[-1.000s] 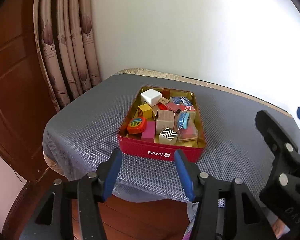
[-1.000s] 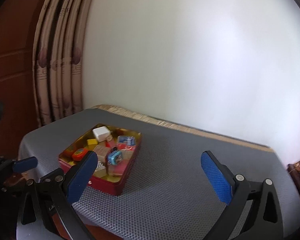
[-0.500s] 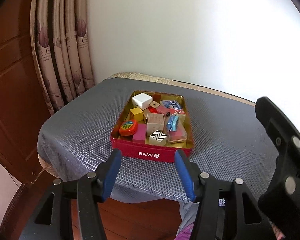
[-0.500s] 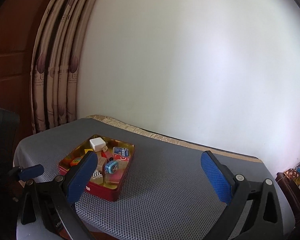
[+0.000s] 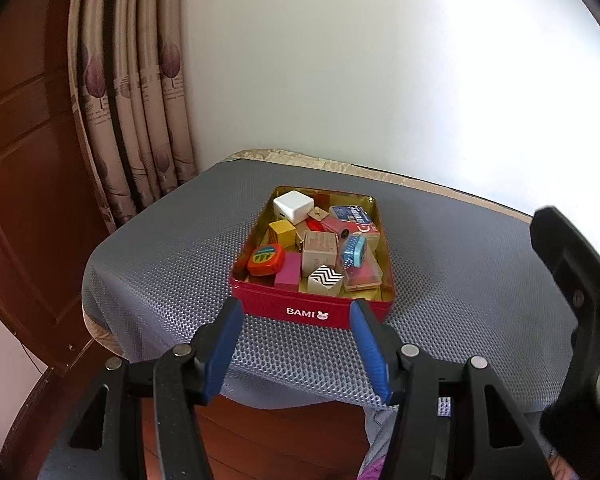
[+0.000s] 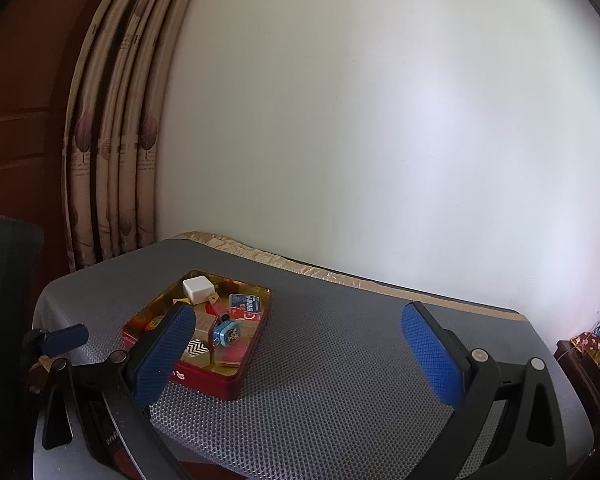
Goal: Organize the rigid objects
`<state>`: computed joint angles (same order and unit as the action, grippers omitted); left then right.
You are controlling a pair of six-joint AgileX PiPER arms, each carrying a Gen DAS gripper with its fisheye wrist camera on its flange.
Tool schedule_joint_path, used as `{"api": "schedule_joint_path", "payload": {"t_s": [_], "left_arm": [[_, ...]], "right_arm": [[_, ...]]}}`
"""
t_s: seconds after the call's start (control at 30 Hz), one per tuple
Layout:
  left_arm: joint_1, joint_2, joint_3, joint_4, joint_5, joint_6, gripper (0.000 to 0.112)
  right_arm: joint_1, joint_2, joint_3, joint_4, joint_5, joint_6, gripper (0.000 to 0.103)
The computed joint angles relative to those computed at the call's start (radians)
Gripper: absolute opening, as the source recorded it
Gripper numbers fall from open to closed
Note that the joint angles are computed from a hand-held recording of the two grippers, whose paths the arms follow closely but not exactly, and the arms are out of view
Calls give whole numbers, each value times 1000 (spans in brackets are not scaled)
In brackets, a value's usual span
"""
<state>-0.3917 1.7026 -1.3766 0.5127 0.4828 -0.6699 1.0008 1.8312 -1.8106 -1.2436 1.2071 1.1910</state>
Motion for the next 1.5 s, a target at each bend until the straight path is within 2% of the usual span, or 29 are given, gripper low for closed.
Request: {"api": "schedule_joint_path", "payload": {"t_s": [0.2,0.3,0.37,0.63,0.97,1.5], "left_arm": [[3,-11,13,62,-12,-43,57],[0,-20,30,171,-18,-127,58],[22,-24,32,129,-32,-95,62],[81,-16,23,12,-45,-15,63],[43,-46,65,158,-66,-128,63],[47,-58,71,131,-79,-87,63]], "right_arm": [[2,-9,12,4,-28,-16,102],[4,-17,22,4,-40,-11,102],[3,-16,23,4,-41,-10,102],[0,-7,10,30,-42,-19,103],[2,1,-1,26,-35,-18,102],[9,15,-21,23,-16,-20,102]]}}
